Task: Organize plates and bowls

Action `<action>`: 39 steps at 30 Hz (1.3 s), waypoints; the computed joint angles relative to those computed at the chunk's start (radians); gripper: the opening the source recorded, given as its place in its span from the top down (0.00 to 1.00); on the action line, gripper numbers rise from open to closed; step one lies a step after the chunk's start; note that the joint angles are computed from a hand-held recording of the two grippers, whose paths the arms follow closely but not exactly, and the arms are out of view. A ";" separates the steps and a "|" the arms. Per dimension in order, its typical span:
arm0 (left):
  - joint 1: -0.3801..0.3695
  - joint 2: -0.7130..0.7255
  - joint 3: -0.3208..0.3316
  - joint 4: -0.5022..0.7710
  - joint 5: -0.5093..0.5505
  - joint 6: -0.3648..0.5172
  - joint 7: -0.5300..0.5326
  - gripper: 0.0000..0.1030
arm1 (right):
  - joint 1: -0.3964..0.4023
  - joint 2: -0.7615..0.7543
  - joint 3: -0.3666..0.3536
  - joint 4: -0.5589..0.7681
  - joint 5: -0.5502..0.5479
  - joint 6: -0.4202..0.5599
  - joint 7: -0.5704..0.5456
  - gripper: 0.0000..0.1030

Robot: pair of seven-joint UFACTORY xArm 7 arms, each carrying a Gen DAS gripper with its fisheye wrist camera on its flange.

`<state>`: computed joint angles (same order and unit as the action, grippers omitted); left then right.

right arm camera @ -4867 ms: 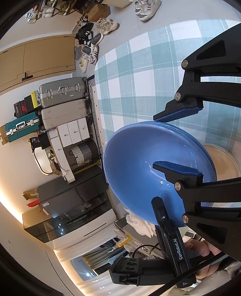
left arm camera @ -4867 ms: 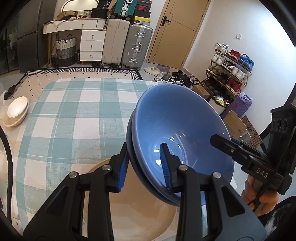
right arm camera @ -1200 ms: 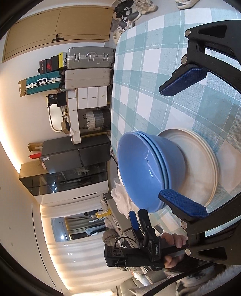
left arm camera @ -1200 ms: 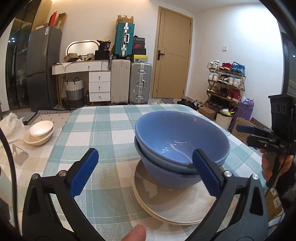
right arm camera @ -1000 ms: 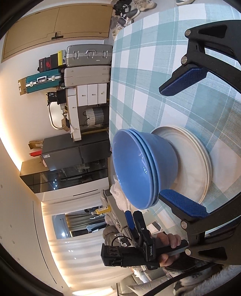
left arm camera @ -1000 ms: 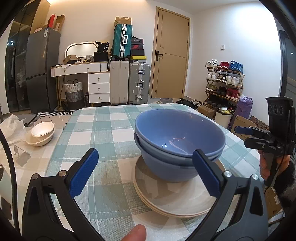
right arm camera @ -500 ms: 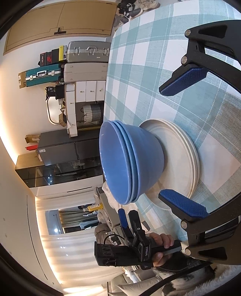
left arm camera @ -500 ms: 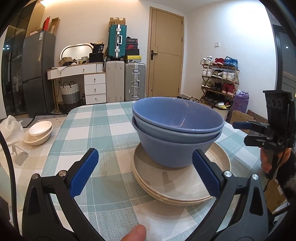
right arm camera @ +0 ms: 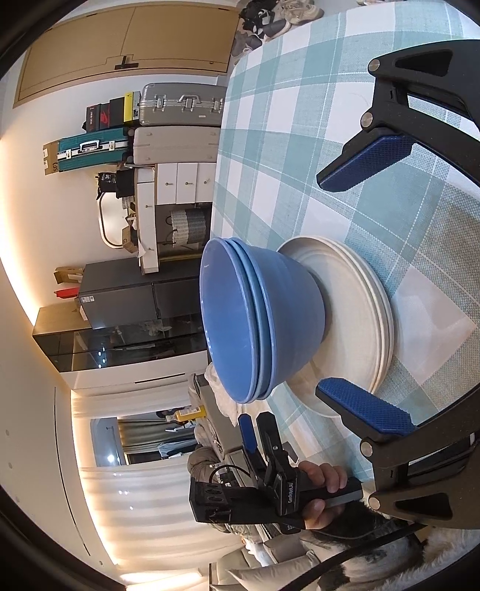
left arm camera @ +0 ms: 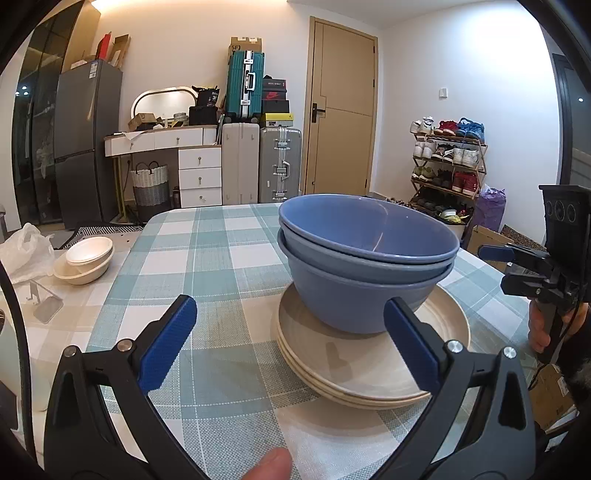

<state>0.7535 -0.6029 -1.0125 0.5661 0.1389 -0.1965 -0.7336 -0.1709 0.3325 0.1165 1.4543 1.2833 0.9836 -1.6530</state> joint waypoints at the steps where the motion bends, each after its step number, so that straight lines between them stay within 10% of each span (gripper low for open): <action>1: -0.003 -0.005 0.000 -0.001 0.000 -0.001 0.000 0.02 | -0.001 -0.003 0.001 -0.004 0.005 -0.001 -0.008 0.00; 39: -0.010 -0.043 -0.005 -0.011 0.005 0.000 -0.023 0.02 | 0.001 0.001 0.001 -0.001 0.009 0.004 -0.019 0.00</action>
<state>0.7438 -0.6457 -1.0178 0.5547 0.1434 -0.1962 -0.7564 -0.1703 0.3333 0.1171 1.4534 1.2926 0.9874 -1.6720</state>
